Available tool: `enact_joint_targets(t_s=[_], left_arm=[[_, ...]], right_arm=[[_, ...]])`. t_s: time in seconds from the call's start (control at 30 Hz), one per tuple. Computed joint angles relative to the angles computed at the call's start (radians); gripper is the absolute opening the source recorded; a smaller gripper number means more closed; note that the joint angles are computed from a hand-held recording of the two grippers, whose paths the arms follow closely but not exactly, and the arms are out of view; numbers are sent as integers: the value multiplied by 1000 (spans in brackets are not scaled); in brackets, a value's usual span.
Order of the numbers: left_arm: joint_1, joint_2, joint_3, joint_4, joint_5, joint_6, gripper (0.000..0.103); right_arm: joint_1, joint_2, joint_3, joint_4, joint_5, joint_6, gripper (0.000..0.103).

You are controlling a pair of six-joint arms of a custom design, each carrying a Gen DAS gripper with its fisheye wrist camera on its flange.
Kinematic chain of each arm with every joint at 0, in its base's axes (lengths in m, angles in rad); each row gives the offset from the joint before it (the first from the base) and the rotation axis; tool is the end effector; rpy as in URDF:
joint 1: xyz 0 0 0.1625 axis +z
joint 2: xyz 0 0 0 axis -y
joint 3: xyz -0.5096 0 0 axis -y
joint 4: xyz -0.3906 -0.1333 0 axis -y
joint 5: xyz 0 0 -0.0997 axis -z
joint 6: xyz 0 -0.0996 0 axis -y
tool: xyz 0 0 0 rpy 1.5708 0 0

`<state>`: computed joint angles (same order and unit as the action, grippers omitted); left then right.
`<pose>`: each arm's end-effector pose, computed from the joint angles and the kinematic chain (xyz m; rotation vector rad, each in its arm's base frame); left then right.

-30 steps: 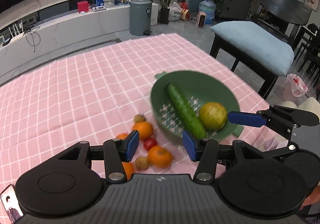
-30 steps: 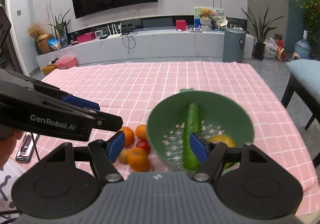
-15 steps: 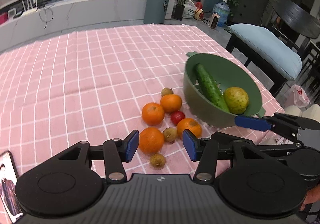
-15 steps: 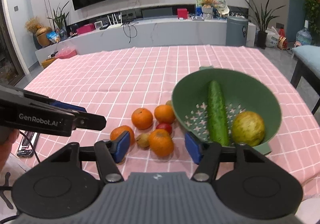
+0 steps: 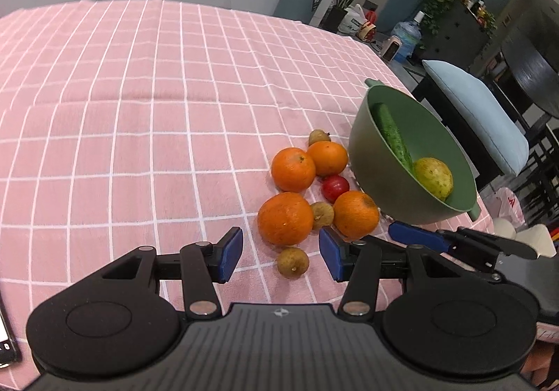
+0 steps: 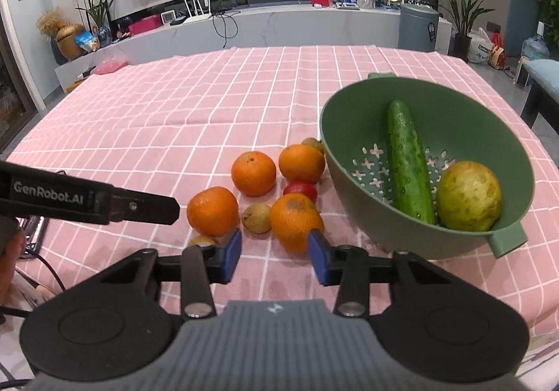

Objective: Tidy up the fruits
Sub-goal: 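Withdraw both grippers from the colander back toward the remaining fruit, then grasp a large orange with the left gripper while the right gripper grasps another orange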

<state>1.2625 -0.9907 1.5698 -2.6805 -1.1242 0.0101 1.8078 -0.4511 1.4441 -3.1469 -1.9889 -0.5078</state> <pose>-0.0558 -0.7564 0.3479 0.2605 2.6613 -0.8071 0.2793 -0.7610 0.0364 0.7830 -2.4544 0.6909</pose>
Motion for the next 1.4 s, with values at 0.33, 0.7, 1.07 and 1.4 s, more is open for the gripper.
enact_joint_targets(t_s=[0.33,0.7,1.07,1.4], left_arm=[[13,44,-58,34,-28,-35,59],[22,88,-108,75,-23,-36,59],[31,95,-108,73,-39,-33,50],[21,67,-58,-17,-49,-24,49]], right_arm=[[1,41,-39,-39,-46,-9,37],[-16,57,-79,0,-34,65,43],[-24,67,-85,-12,-13,68,42],[-17,39,-32,-55,6,53,41]])
